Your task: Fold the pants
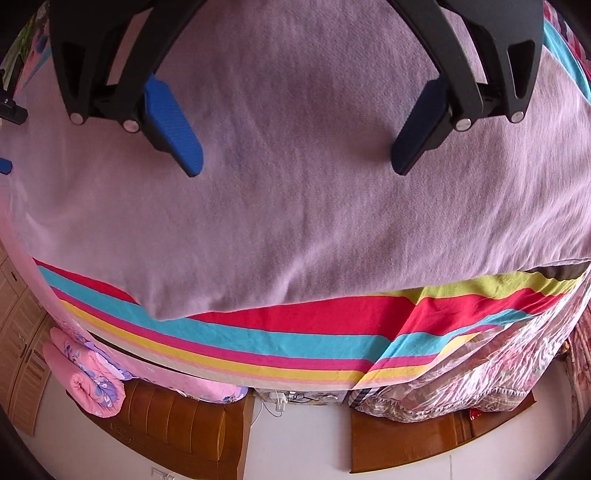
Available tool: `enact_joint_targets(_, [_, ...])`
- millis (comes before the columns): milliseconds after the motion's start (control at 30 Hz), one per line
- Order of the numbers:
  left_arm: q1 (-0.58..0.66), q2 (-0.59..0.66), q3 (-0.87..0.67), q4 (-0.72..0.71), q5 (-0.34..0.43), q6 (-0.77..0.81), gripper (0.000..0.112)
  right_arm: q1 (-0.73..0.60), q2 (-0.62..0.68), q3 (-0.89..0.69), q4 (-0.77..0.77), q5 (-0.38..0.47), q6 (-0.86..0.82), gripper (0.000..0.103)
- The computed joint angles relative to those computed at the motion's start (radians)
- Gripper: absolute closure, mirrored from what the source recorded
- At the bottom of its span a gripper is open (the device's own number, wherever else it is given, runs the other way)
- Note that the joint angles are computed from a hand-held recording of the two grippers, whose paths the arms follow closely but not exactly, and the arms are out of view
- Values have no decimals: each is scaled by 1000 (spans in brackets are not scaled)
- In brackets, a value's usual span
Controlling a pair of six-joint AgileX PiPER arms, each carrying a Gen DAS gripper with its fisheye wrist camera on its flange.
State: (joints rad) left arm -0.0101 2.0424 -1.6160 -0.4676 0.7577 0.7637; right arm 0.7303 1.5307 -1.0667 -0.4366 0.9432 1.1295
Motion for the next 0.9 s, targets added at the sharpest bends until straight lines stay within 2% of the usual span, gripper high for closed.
enact_joint_targets(100, [-40,-31,95,52,-103,35,11,10,49,-8,45,-5,-48,5])
enact_joint_targets(133, [-36,-41,119,20,-130,62,11,11,38,28,37,-43,-26,4])
enact_joint_targets(167, [-28,-35,112,6,-117,70,11,17,9,73,10,-89,15,4])
enact_joint_targets(200, [-25,-33,107,0,-109,79,11,25,-8,92,2,-95,20,4])
enact_joint_targets(300, [-22,-42,98,31,-101,31,11,66,-42,89,-37,-21,63,5])
enact_joint_targets(333, [-13,-55,104,-7,-88,54,11,83,-56,100,-67,-9,95,5])
enact_joint_targets(400, [-3,-94,138,-107,-57,149,11,101,-69,127,-109,-3,176,5])
enact_joint_targets(567, [-61,-263,343,-320,-39,466,11,136,-69,152,-242,-38,349,5])
enact_joint_targets(700, [-159,-339,497,-343,-78,598,11,109,-46,173,-196,-87,271,4])
enact_joint_targets(800, [-223,-332,562,-312,-134,609,11,149,-93,252,-270,-130,348,4])
enact_joint_targets(833, [-226,-339,594,-345,-164,652,11,149,-114,268,-267,-138,360,4])
enact_joint_targets(900, [-229,-340,584,-339,-155,645,11,159,-136,265,-258,-110,352,5])
